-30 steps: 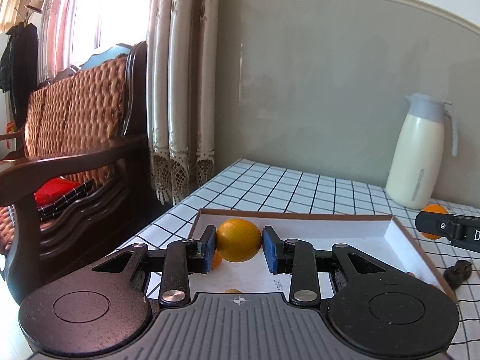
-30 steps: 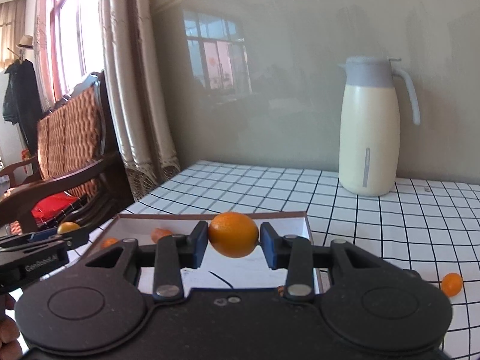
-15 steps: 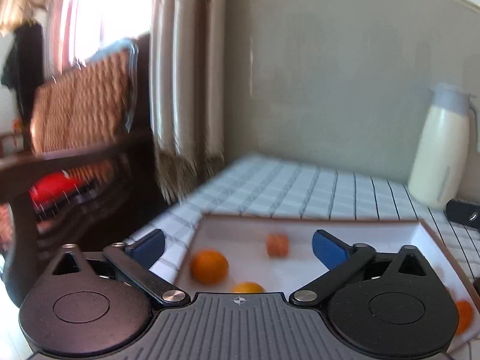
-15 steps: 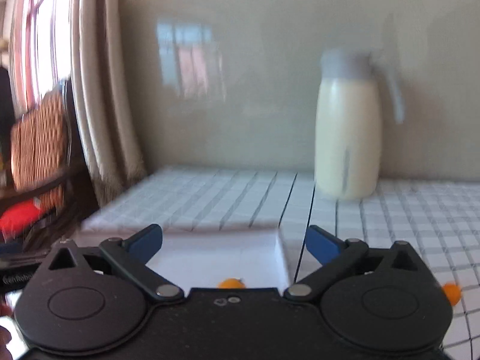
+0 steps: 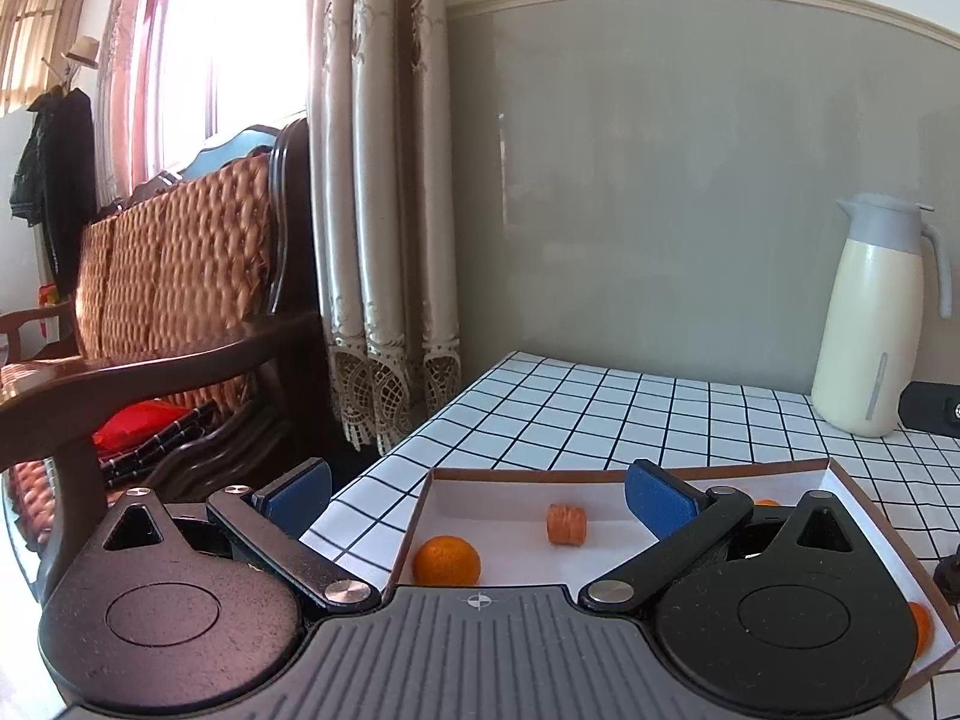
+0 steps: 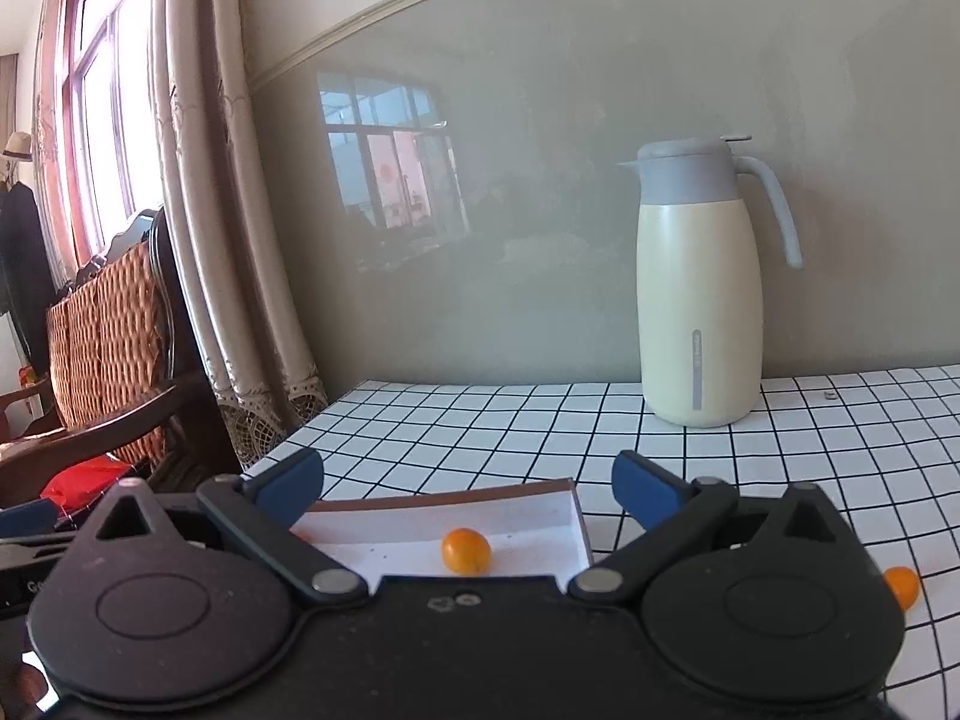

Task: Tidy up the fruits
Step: 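Open both tools to drop the yellow kumquat and orange into the box, then move the left tool to a dark brown fruit while the right tool reaches a small orange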

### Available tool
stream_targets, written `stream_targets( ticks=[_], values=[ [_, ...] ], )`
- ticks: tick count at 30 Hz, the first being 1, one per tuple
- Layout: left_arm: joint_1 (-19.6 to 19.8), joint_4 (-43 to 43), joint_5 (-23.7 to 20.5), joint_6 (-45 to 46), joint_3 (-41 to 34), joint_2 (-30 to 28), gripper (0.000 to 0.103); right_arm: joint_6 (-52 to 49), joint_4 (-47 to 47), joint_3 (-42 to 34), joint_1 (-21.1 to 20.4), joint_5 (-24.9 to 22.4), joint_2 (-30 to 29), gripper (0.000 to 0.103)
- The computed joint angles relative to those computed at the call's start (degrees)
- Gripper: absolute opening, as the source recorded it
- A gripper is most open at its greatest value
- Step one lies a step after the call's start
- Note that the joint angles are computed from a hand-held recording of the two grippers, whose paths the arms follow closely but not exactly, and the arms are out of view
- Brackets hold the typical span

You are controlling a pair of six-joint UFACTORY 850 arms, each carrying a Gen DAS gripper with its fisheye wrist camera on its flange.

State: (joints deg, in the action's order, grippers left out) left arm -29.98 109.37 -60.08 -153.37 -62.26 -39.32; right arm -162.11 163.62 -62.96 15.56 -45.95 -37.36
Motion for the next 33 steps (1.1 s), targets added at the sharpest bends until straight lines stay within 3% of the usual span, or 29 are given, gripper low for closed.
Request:
stream_targets(
  ticks=[10, 19, 33],
  values=[
    [-3.2, -2.94, -2.02, 0.47, 4.05, 4.45, 0.103, -0.82, 0.0, 5.31, -1.07, -0.59, 4.8, 0.097],
    [-7.9, -2.76, -4.08, 0.31, 6.8, 7.46, 0.103, -1.36, 0.22, 12.62, -5.05, -4.15, 9.3, 0.097],
    [-14.63, -0.72, -0.42, 2.85, 0.76, 3.48, 0.103, -6.4, 2.85, 19.48, -11.77, -5.02, 11.51, 0.097]
  ],
)
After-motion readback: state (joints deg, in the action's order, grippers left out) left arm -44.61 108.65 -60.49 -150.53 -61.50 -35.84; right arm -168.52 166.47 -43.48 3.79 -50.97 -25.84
